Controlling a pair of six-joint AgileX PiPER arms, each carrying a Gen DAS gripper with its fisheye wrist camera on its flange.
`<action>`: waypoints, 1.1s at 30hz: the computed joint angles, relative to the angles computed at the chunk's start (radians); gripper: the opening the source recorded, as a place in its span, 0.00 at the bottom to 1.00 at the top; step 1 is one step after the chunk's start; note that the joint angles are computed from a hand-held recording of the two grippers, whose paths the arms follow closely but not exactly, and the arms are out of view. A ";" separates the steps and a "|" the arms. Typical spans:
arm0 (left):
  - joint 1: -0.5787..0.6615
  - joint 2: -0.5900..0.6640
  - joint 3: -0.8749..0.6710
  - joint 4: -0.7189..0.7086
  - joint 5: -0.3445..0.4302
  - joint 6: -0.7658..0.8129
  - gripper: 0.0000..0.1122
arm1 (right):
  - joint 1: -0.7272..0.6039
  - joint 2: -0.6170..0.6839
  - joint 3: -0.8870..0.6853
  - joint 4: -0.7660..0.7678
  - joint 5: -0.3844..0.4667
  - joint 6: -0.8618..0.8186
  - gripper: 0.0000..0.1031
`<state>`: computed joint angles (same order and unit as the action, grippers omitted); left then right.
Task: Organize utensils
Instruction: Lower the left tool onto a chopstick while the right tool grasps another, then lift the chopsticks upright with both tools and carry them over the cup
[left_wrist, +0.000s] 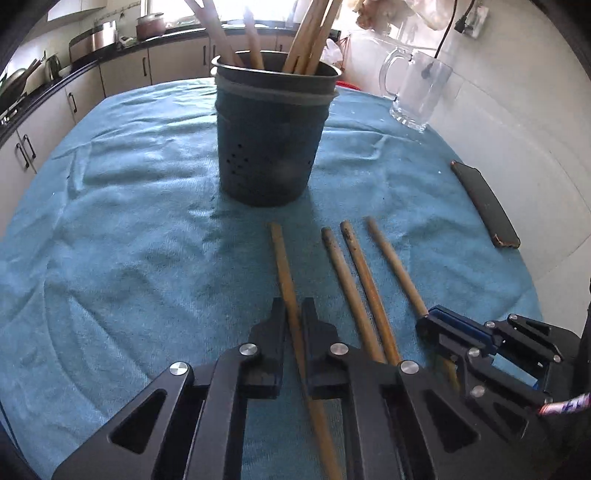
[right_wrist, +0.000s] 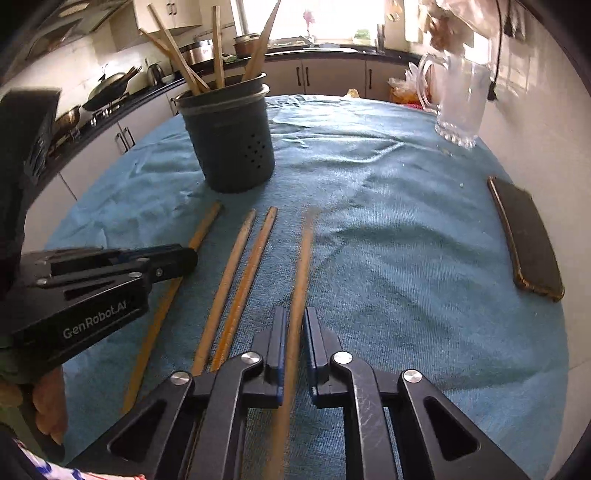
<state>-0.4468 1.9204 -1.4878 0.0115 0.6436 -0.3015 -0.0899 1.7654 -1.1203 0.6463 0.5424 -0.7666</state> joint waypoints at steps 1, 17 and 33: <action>0.006 -0.010 0.011 -0.016 0.007 0.021 0.06 | -0.008 -0.005 0.001 -0.006 0.017 0.004 0.08; 0.102 -0.152 0.173 -0.200 0.062 0.259 0.06 | 0.004 -0.063 0.029 -0.233 0.054 0.154 0.23; 0.053 0.039 -0.090 -0.083 0.144 0.165 0.06 | 0.105 0.152 -0.304 -0.465 0.149 0.418 0.12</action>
